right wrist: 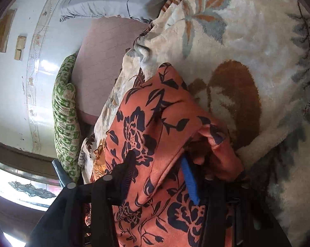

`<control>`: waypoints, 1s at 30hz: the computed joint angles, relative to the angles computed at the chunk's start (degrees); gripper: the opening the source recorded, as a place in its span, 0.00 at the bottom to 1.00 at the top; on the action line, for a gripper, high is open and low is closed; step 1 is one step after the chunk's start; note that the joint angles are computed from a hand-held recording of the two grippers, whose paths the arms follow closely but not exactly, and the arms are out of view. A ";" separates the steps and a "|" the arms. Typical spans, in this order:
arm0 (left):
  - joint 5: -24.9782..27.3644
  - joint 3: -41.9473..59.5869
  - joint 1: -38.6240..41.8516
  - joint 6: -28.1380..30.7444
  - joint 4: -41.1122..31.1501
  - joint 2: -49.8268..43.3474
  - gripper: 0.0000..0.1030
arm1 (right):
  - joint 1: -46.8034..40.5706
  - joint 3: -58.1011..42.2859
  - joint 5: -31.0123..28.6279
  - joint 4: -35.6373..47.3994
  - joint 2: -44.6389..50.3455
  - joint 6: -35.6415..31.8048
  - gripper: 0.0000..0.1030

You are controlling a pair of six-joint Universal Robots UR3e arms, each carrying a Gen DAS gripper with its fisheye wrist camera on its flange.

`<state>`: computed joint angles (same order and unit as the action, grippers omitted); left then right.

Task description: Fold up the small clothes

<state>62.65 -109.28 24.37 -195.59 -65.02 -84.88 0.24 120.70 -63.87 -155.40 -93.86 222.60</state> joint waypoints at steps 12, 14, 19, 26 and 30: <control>2.02 -5.02 1.29 1.64 -1.51 5.96 0.13 | 1.45 3.96 -1.33 10.50 -12.95 -7.60 0.05; 1.63 -5.76 1.85 2.01 -2.29 6.27 0.13 | 0.31 6.84 -1.33 10.81 -13.15 -7.58 0.05; -2.35 -6.12 6.14 10.87 -8.47 13.29 0.13 | -2.47 5.35 2.00 18.25 -16.72 -10.32 0.18; -1.18 -0.60 8.60 14.41 -8.55 12.44 0.42 | -5.75 -4.64 -0.30 25.37 -21.66 -17.03 0.43; 1.75 2.58 3.67 8.52 -4.41 4.62 0.41 | -3.66 -14.68 -0.73 23.07 -5.76 -18.14 0.50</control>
<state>64.40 -106.70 28.04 -187.07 -69.43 -80.26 -3.41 106.02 -64.60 -132.33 -99.62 204.45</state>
